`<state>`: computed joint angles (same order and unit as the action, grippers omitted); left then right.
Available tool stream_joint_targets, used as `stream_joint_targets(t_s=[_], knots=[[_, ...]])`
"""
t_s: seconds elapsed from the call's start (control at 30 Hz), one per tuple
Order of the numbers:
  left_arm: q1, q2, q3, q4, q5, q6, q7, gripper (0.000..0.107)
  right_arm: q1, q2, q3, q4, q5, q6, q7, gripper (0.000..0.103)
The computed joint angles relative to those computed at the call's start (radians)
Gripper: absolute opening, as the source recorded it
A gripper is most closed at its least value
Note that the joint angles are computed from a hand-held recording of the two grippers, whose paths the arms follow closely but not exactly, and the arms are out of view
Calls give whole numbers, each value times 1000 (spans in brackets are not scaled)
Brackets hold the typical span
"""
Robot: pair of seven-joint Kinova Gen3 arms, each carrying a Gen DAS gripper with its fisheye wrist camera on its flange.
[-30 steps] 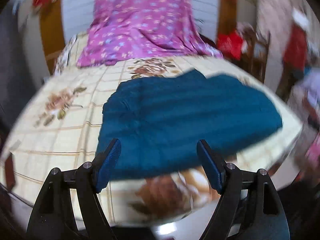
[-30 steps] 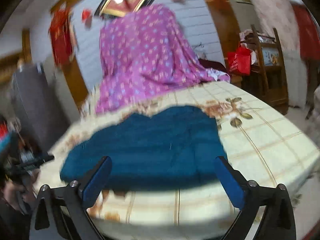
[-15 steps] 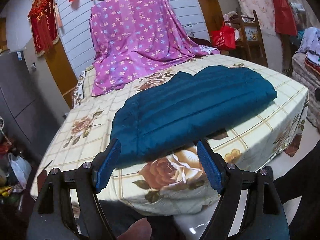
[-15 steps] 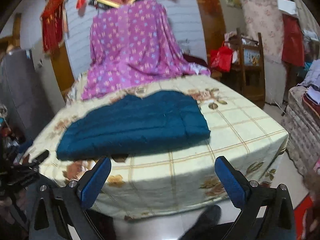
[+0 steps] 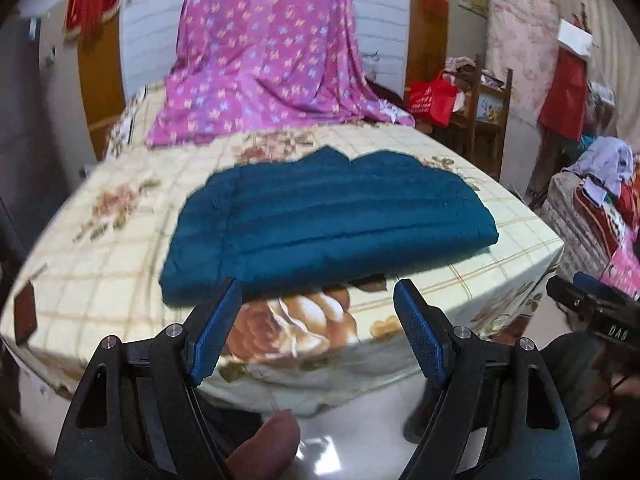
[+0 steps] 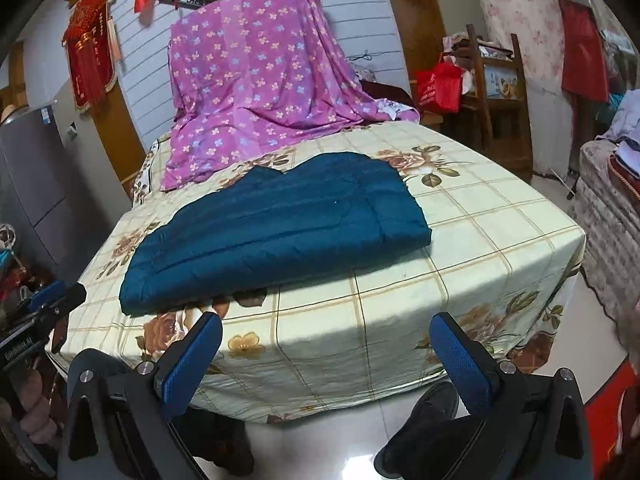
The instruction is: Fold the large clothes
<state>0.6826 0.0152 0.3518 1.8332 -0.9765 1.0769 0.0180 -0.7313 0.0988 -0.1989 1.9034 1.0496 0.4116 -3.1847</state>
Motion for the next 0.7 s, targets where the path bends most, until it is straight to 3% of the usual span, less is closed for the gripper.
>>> stream_joint_targets(t_s=[0.13, 0.27, 0.47, 0.7], knots=[[37, 67, -24, -71, 62, 68, -55, 79, -5, 0, -16, -27, -59, 39, 89, 103], [22, 87, -45, -108, 161, 65, -102, 79, -36, -12, -33, -45, -33, 88, 104, 103], [50, 90, -70, -105, 151, 103, -71, 79, -90, -5, -74, -80, 32, 211, 129, 103], [31, 65, -67, -76, 147, 75, -57, 79, -107, 2, -78, -92, 32, 225, 144, 103]])
